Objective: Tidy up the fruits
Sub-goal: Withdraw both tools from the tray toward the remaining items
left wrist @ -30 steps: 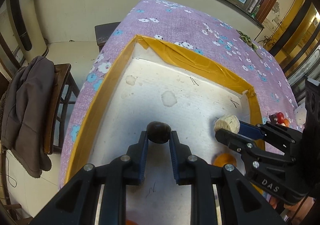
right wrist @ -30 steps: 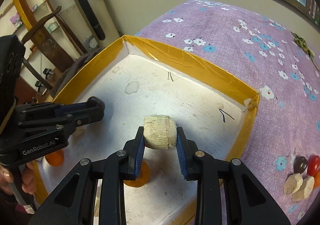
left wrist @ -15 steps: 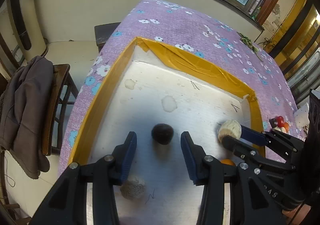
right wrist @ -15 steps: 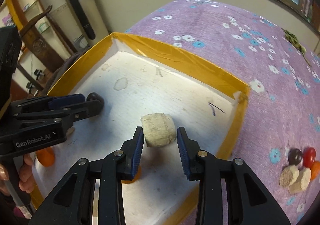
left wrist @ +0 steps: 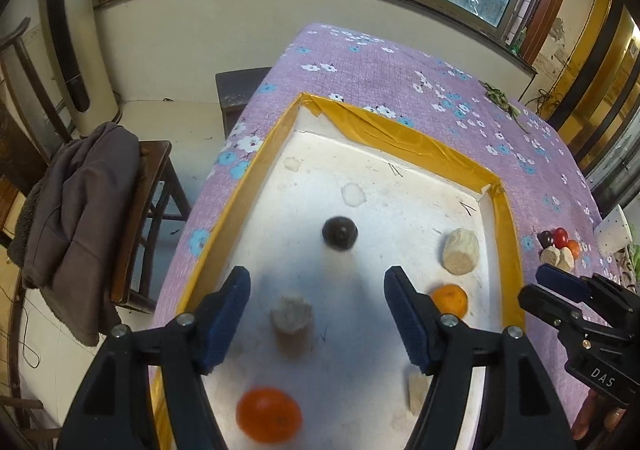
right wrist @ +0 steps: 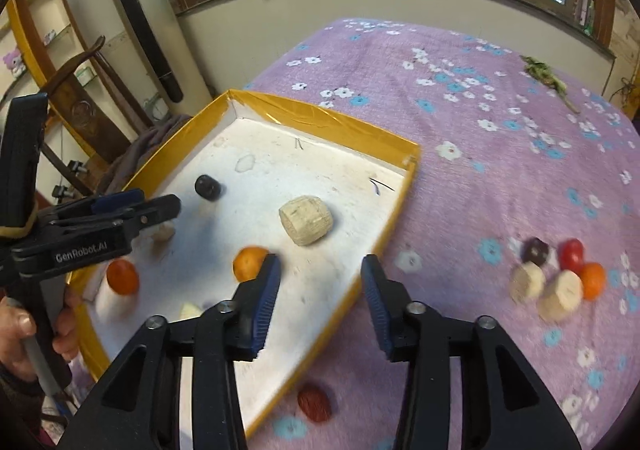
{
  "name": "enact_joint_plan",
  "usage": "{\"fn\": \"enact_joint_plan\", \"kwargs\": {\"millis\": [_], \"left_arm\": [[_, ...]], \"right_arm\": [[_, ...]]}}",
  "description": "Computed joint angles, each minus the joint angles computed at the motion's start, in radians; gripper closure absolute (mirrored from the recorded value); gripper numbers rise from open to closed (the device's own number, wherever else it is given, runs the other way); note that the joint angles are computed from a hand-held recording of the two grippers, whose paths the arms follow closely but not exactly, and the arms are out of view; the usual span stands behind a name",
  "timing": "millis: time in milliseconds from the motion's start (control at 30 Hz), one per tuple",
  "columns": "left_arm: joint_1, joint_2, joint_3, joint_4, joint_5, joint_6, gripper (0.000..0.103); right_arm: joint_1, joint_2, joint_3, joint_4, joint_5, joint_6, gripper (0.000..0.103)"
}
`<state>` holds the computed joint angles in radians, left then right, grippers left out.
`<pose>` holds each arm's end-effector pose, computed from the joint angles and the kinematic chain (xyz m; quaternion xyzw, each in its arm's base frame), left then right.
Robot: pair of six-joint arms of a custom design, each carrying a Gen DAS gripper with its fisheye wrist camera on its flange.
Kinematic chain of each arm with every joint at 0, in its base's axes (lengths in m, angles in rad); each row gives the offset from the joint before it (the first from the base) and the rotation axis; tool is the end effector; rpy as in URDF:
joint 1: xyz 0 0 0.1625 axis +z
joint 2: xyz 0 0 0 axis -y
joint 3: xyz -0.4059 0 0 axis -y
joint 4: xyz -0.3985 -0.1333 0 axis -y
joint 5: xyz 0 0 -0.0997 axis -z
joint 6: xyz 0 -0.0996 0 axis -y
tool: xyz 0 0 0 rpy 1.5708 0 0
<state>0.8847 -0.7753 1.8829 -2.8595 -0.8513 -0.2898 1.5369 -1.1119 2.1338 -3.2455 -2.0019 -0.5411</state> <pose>-0.2132 -0.5744 0.0344 0.1523 0.9202 -0.2391 0.2700 0.0739 -0.5247 0.1751 0.1658 -0.9129 0.2429 0.2831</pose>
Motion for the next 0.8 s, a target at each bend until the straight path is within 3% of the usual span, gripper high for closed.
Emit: {"fn": "enact_joint_plan", "kwargs": {"millis": [67,167,300,400,700,800], "left_arm": [[-0.016,-0.005,0.02,-0.008,0.008,-0.018,0.027],[-0.044,-0.005,0.036,-0.003,0.01,-0.042,0.026],[-0.088,0.004,0.046,0.013,0.02,-0.06,0.023],[-0.118,0.011,0.05,0.021,0.013,-0.077,0.022],[-0.195,0.08,0.007,0.066,-0.01,-0.094,0.021],[-0.216,0.104,-0.006,0.081,-0.008,-0.093,0.021]], "right_arm": [[-0.011,-0.03,0.025,0.014,0.007,0.02,0.055],[-0.021,-0.054,0.063,-0.033,-0.022,0.036,0.027],[-0.036,-0.098,0.098,-0.035,-0.068,0.042,0.025],[-0.077,-0.163,0.132,0.002,-0.027,0.047,0.026],[-0.222,-0.302,0.205,-0.097,0.009,-0.042,0.025],[-0.27,-0.352,0.192,0.013,0.043,-0.028,0.025]]}}
